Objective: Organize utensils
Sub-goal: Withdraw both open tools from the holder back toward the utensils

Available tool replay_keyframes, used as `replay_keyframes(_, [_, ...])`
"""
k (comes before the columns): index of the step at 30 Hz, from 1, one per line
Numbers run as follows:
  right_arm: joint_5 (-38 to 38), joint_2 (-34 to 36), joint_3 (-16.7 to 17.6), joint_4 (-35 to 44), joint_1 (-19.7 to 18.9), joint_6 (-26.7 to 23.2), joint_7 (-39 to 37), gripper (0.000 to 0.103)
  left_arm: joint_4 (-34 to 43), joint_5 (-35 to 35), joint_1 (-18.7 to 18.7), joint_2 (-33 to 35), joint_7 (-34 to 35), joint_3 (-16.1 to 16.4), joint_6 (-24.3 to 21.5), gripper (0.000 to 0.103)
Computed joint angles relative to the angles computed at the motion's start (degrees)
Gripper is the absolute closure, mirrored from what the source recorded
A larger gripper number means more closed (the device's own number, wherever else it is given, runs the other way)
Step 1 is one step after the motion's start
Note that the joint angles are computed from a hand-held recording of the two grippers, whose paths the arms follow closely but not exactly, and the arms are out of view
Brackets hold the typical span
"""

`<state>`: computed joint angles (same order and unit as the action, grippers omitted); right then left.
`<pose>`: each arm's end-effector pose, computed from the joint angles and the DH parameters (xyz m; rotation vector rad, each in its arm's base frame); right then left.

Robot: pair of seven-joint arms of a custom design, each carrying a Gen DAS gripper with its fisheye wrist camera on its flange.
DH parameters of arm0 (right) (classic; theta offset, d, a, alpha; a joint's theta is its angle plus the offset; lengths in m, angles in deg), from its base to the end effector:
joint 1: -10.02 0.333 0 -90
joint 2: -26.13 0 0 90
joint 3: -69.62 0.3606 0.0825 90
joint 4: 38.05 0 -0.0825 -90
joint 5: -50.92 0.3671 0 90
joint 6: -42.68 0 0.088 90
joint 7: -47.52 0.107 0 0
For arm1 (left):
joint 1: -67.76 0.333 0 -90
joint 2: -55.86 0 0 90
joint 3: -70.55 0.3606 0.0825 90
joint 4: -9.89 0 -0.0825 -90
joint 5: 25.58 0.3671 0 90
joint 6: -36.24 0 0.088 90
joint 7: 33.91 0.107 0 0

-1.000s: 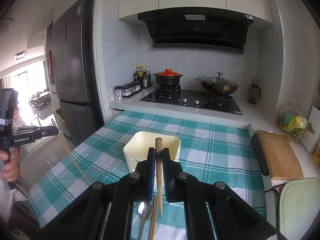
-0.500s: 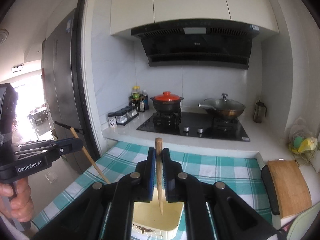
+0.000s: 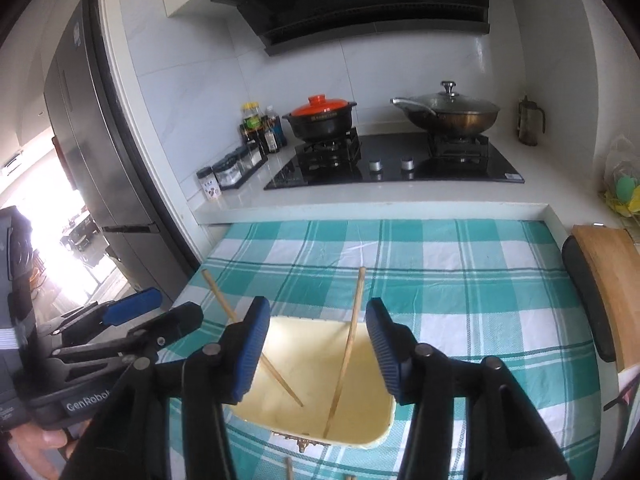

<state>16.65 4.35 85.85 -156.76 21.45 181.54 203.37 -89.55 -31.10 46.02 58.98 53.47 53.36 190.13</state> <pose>0.3946 0.2383 0.7079 -1.3535 1.9002 -0.7793 0.4848 -0.3799 0.6924 -1.2619 2.2790 -1.1975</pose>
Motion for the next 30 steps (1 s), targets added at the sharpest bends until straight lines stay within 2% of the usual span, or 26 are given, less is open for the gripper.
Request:
replay_keyframes(2, [-1.56,-2.44,1.42,-0.13,0.13,-1.42,0.11,0.051,-2.71,-4.52,0.94,-3.64,4.72,0.29,-0.45,0.031])
replay_keyframes(4, [-1.81,-5.15,2.83,-0.63,0.62,-3.08,-0.06,0.050,-6.23,-6.72,1.31,-7.75,7.89,1.25,-0.94,0.020])
replay_keyframes(6, [-1.09,-8.01,4.57,-1.52,1.37,-5.20,-0.13,0.050,-11.70,-9.23,1.02,-13.11,11.90,2.80,-1.03,0.015])
replay_keyframes(9, [0.76,-12.00,7.94,-3.22,2.90,-9.08,-0.21,0.050,-20.35,-13.14,-0.67,-20.97,18.21,5.73,-2.42,0.014])
replay_keyframes(13, [2.45,-15.65,14.94,-4.93,4.50,-15.30,2.28,0.050,-33.94,-18.07,-4.30,-31.90,23.86,9.35,-2.79,0.012])
replay_keyframes(16, [2.44,-16.67,21.34,-4.85,4.85,-20.32,5.75,0.050,-42.96,-19.51,-5.85,-38.94,24.35,9.62,-1.77,0.012])
replay_keyframes(19, [2.53,-15.87,27.57,-3.54,4.83,-25.14,10.35,0.050,-50.90,-18.86,-6.45,-45.22,22.03,8.11,2.04,0.012])
replay_keyframes(22, [3.32,-14.69,31.86,-2.52,5.56,-28.02,15.55,0.050,-55.37,-19.50,-9.34,-49.82,18.89,9.43,2.14,0.012])
replay_keyframes(25, [3.09,-13.00,35.52,-1.24,6.13,-31.31,18.58,0.050,-57.87,-20.39,-12.04,-53.46,17.30,11.06,1.42,0.012])
replay_keyframes(30, [3.83,-9.96,37.24,0.77,8.83,-37.29,21.18,0.050,-60.63,-16.99,-12.64,-57.50,15.48,9.76,2.60,0.010])
